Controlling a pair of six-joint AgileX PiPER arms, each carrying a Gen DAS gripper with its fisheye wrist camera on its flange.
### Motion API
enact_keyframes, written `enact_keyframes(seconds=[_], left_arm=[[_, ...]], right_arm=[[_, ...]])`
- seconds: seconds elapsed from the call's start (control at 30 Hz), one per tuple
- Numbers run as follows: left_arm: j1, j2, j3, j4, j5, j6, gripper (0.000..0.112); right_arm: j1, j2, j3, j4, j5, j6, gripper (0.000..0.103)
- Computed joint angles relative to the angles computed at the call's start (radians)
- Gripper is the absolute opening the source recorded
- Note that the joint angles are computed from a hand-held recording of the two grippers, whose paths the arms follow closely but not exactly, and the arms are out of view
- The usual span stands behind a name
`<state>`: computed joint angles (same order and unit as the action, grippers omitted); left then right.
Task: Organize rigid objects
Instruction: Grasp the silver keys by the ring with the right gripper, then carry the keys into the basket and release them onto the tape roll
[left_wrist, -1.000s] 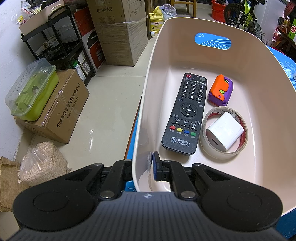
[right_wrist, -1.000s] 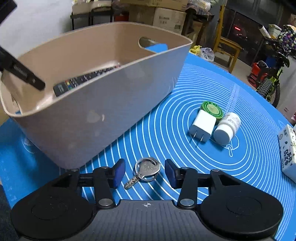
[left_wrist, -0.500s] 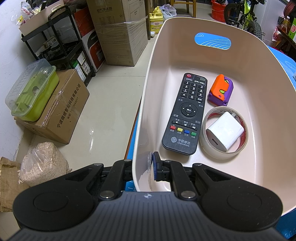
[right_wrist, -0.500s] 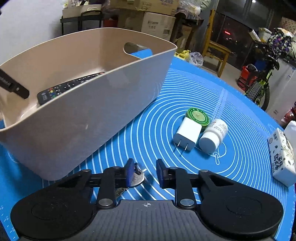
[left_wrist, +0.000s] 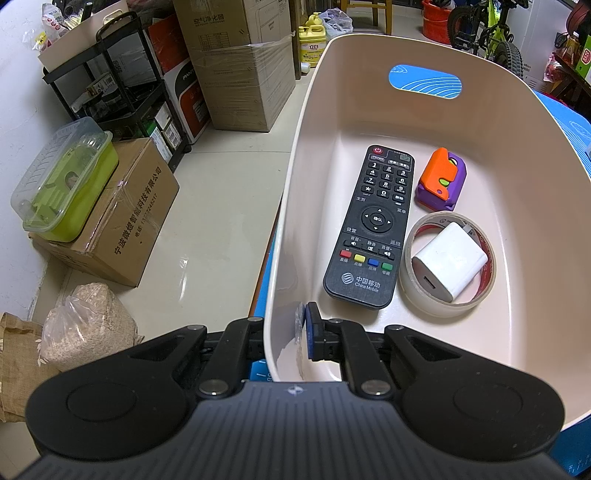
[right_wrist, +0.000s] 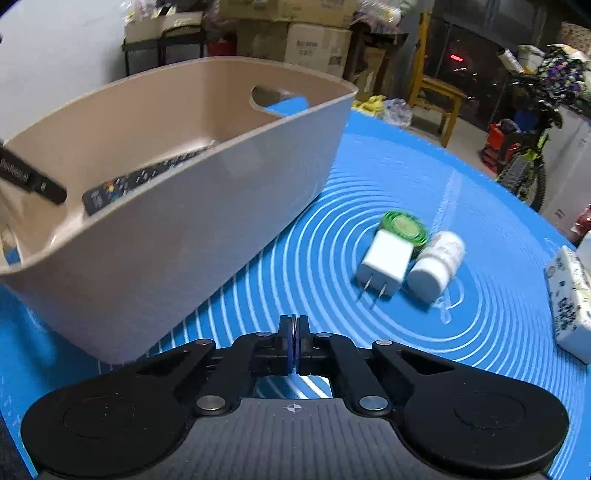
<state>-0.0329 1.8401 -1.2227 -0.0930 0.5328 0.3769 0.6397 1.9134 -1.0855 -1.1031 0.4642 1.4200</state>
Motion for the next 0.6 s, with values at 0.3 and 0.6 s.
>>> enact_keyframes(seconds=[0.3, 0.6], left_arm=[[0.000, 0.000, -0.001, 0.001, 0.001, -0.001, 0.014], [-0.001, 0.000, -0.001, 0.003, 0.001, -0.004, 0.014]], right_arm=[[0.051, -0.044, -0.017, -0.087, 0.125, 0.104, 0.013], [0.050, -0.101, -0.021, -0.159, 0.220, 0.178, 0.013]])
